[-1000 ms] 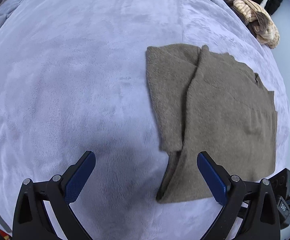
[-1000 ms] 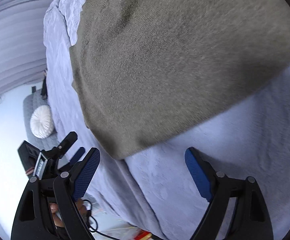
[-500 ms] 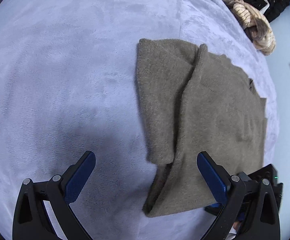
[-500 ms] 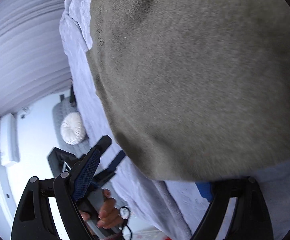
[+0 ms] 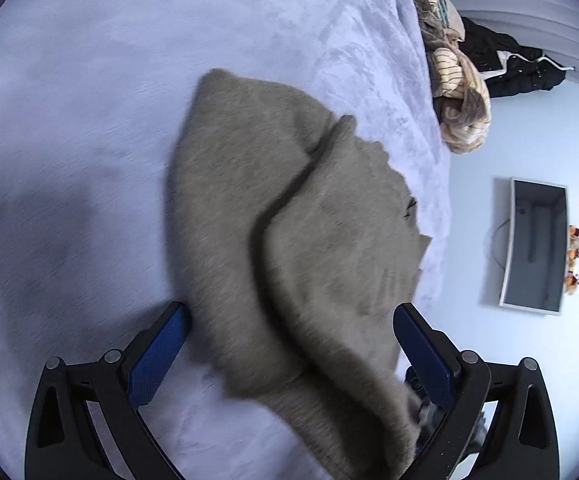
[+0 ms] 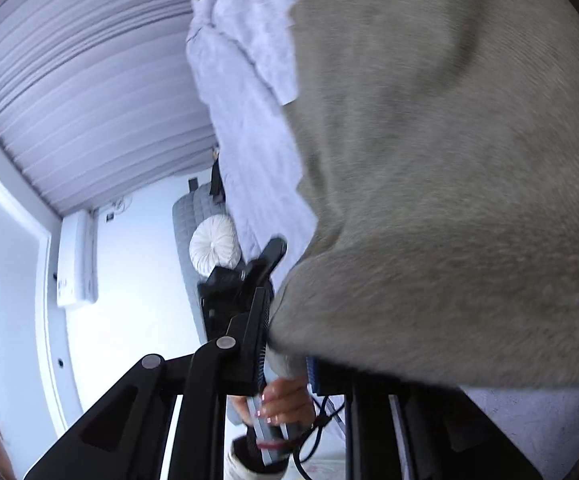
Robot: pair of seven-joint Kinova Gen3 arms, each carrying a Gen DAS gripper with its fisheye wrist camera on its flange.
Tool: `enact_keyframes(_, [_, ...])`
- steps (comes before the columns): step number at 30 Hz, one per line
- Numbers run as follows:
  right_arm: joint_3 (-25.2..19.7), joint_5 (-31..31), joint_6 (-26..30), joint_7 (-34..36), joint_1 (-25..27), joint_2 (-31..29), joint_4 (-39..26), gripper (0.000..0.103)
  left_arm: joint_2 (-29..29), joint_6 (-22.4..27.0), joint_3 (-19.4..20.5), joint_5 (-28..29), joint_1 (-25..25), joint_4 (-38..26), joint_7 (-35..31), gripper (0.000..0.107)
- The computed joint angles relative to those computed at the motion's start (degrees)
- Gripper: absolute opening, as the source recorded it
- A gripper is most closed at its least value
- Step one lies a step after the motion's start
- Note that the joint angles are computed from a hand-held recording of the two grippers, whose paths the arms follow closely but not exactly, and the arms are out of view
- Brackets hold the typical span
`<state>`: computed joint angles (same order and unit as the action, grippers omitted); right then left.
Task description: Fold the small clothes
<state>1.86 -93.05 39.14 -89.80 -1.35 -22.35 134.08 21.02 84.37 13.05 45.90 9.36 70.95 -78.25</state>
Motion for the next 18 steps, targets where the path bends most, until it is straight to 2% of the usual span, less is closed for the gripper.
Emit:
enact_keyframes(3, [1.1, 4.3, 2.0, -0.9, -1.7, 1.3, -2.6, 0.018, 2.5, 0.7, 2.1, -1.0, 1.2, -4.1, 0.2, 0.101])
enact_keyframes(5, [1.0, 9.0, 5.8, -3.0, -0.2, 2.9, -4.7, 0.018, 3.9, 2.5, 1.2, -4.8, 4.9, -8.3, 1.4, 0.101])
enact_keyframes(7, [-1.0, 13.6, 10.5, -5.9, 3.9, 4.3, -6.7, 0.018, 5.1, 4.3, 0.1, -9.1, 8.7, -11.6, 2.3, 0.098])
enact_keyframes(9, [-4.3, 18.3, 15.2, -9.0, 9.0, 5.2, -8.4, 0.018, 5.5, 4.9, 0.9, -12.7, 9.9, -12.6, 3.0, 0.090])
enact_keyframes(12, [-10.6, 25.3, 22.2, -13.0, 17.0, 6.5, -11.7, 0.023, 4.6, 3.7, 0.8, -13.7, 10.2, -11.4, 2.2, 0.089])
enact_keyframes(14, [-13.3, 29.9, 26.8, -14.9, 21.2, 6.2, -13.2, 0.042, 4.4, 3.7, 0.8, -14.3, 10.4, -11.4, 2.0, 0.089])
enact_keyframes(15, [-14.5, 32.3, 29.1, -16.2, 23.2, 5.9, -14.4, 0.060, 4.5, 3.9, 0.8, -14.9, 10.8, -11.9, 2.2, 0.089])
enact_keyframes(16, [-14.7, 34.6, 31.5, -17.2, 24.6, 5.0, -15.6, 0.064, 4.6, 4.1, 0.7, -15.9, 11.5, -12.6, 2.4, 0.089])
enact_keyframes(18, [-14.1, 39.3, 36.1, -17.9, 27.4, 3.0, -18.6, 0.064, 4.8, 4.5, 0.5, -17.9, 12.9, -13.8, 2.9, 0.089])
